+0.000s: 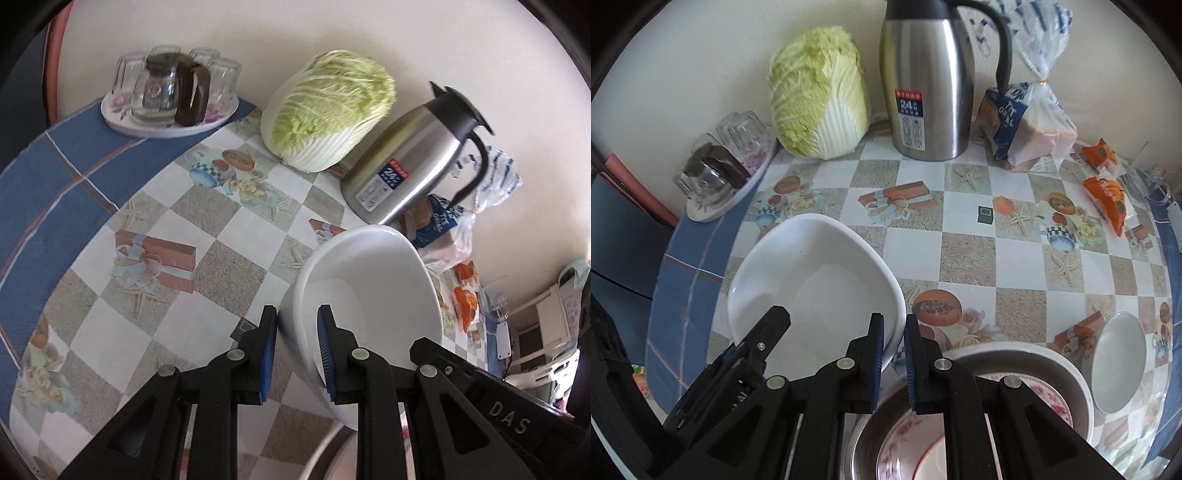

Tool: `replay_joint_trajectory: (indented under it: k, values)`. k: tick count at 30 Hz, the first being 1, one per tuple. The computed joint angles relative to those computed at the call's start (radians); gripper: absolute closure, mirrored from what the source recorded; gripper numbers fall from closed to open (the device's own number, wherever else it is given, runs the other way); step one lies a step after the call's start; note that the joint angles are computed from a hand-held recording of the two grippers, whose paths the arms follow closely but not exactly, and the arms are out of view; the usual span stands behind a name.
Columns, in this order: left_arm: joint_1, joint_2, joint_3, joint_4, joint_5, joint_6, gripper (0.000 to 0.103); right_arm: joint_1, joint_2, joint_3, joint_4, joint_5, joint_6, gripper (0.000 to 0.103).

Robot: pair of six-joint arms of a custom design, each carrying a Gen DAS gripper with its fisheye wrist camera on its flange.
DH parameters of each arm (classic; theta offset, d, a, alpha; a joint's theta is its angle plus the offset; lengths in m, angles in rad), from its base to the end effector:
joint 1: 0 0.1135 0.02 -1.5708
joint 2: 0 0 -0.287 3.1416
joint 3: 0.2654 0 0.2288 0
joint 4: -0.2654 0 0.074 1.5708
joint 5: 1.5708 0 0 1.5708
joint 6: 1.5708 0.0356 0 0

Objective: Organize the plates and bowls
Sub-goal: 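Lift the square bowl with both grippers and carry it over the basin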

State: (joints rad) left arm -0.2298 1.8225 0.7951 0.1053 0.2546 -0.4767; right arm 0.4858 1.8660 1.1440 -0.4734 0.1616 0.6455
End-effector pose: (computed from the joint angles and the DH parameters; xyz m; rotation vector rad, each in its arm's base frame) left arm 0.3120 -0.0822 0.1471 -0.2053 2.5474 -0.6036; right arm 0.3112 0.1578 0.1857 0.2604 2.7259 0.0915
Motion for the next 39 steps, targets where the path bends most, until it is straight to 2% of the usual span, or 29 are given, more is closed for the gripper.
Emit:
replay_joint_trajectory:
  k: [7,12,17,23,28,32,39]
  values:
    - [-0.041,-0.131,-0.046,-0.047,-0.040,0.020,0.080,0.016,-0.162,-0.097,0.008,-0.010,-0.001,0.091]
    - [-0.076,-0.223,-0.093,-0.064,-0.066,-0.007,0.080,0.041,-0.279,-0.159,0.005,0.008,0.006,0.091]
    - [-0.149,-0.312,-0.123,-0.106,-0.161,-0.012,0.080,0.079,-0.386,-0.240,0.013,0.027,0.017,0.090]
    - [-0.202,-0.377,-0.161,-0.122,-0.204,-0.023,0.080,0.116,-0.497,-0.349,0.063,0.058,0.036,0.090]
    - [-0.282,-0.412,-0.163,-0.173,-0.312,-0.009,0.080,0.124,-0.604,-0.498,0.177,0.032,0.104,0.090]
    - [-0.328,-0.411,-0.164,-0.197,-0.356,-0.004,0.080,0.160,-0.655,-0.591,0.248,0.063,0.155,0.090]
    - [-0.420,-0.388,-0.137,-0.225,-0.434,-0.011,0.080,0.207,-0.754,-0.681,0.281,0.147,0.209,0.090]
